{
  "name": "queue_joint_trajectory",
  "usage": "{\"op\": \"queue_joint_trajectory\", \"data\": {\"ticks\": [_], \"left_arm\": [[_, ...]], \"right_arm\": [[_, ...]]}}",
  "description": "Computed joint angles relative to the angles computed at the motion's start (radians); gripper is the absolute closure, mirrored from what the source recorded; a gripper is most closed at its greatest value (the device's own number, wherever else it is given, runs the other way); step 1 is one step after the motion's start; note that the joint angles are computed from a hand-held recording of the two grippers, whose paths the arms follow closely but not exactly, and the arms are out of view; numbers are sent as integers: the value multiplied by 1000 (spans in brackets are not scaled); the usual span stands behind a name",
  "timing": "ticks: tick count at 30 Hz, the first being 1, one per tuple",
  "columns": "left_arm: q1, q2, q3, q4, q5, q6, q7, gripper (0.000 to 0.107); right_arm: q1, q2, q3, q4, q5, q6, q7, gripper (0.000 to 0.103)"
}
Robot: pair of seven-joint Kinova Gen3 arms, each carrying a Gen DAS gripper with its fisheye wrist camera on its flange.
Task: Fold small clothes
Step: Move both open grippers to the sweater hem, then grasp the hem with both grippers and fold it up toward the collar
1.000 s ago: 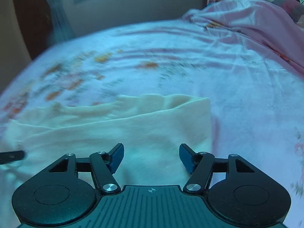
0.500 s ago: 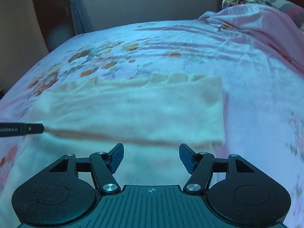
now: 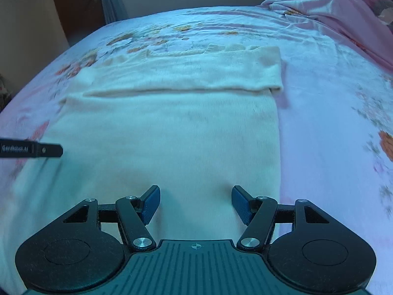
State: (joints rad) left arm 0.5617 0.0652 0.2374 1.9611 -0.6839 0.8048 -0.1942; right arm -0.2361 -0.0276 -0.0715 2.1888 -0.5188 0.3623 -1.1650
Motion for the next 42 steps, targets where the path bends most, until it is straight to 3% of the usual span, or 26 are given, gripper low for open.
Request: {"op": "queue_joint_trajectory", "data": {"ticks": [5,14,24,32,42], "left_arm": [[53,-52,58,69,-31,61,84,79],[64,-155,159,133,28,123,150,78],[36,-248,249,173,111,202,169,77],[-27,-336,263,209,233,180,86,76],[-101,-432,278,266,383,114,-10,76]], "right_arm": [[-22,-99,29,85,-39,21,15,39],[-76,-283,93,182,34,93,-81,39],[-27,-431,112,224,156,215,-186,39],[-43,-466,221,222,133,316,-148,39],[-30,-486,218,240,89,385,-120,39]]}}
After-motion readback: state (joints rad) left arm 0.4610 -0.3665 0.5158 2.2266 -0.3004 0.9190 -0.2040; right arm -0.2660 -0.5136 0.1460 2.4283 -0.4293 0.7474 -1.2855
